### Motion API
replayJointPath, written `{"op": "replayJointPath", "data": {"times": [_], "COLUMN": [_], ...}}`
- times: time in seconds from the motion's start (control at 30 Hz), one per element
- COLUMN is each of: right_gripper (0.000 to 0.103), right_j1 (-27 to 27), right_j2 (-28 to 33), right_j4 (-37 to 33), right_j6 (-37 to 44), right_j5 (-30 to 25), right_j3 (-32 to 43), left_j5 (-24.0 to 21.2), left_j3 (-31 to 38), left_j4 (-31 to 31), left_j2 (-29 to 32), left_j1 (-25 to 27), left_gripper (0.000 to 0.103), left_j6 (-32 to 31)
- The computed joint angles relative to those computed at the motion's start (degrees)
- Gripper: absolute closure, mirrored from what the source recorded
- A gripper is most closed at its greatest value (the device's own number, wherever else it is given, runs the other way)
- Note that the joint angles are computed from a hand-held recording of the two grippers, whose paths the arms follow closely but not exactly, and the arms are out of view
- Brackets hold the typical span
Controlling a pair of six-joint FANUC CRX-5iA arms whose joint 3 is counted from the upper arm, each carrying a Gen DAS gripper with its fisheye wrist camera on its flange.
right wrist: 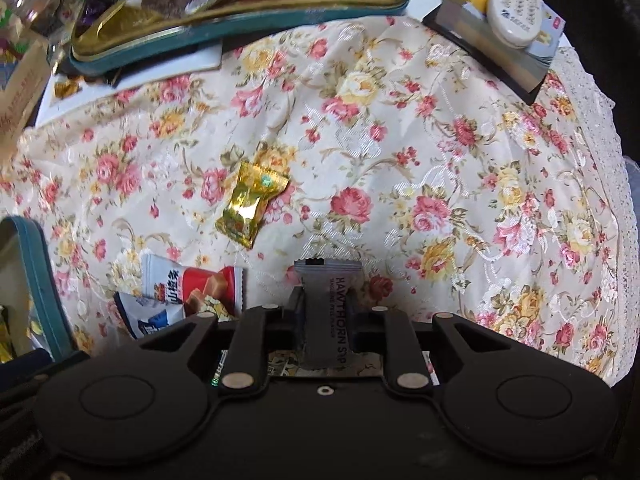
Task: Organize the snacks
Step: 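Grasp the white Hawthorn strip with right tool while left tool grasps gold candy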
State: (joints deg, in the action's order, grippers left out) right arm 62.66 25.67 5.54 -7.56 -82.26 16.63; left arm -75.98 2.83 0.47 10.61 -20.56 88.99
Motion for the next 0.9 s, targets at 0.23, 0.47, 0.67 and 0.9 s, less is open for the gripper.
{"op": "replayJointPath", "data": {"times": [0.23, 0.47, 0.67, 0.9], "right_gripper": [0.082, 0.082, 0.082, 0.082], "right_j1": [0.12, 0.71, 1.07, 1.06], "right_j2": [-4.9, -8.02, -12.88, -15.29], "right_j4": [1.39, 2.02, 2.42, 3.76], "right_j6": [-3.31, -5.8, -9.1, -12.21], "right_j5": [2.31, 3.27, 8.97, 11.55], "right_j3": [-4.4, -7.66, -13.35, -15.57], "left_j5": [2.43, 3.16, 3.84, 4.75], "left_j3": [-1.29, -2.07, -0.62, -0.77], "left_j4": [2.14, 5.15, 5.28, 5.02], "left_j2": [-0.23, 0.62, 2.27, 1.87], "left_j1": [-1.08, -2.76, -3.36, -3.2], "left_gripper": [0.057, 0.057, 0.057, 0.057], "left_j6": [-0.84, -1.98, 2.59, 4.74]}}
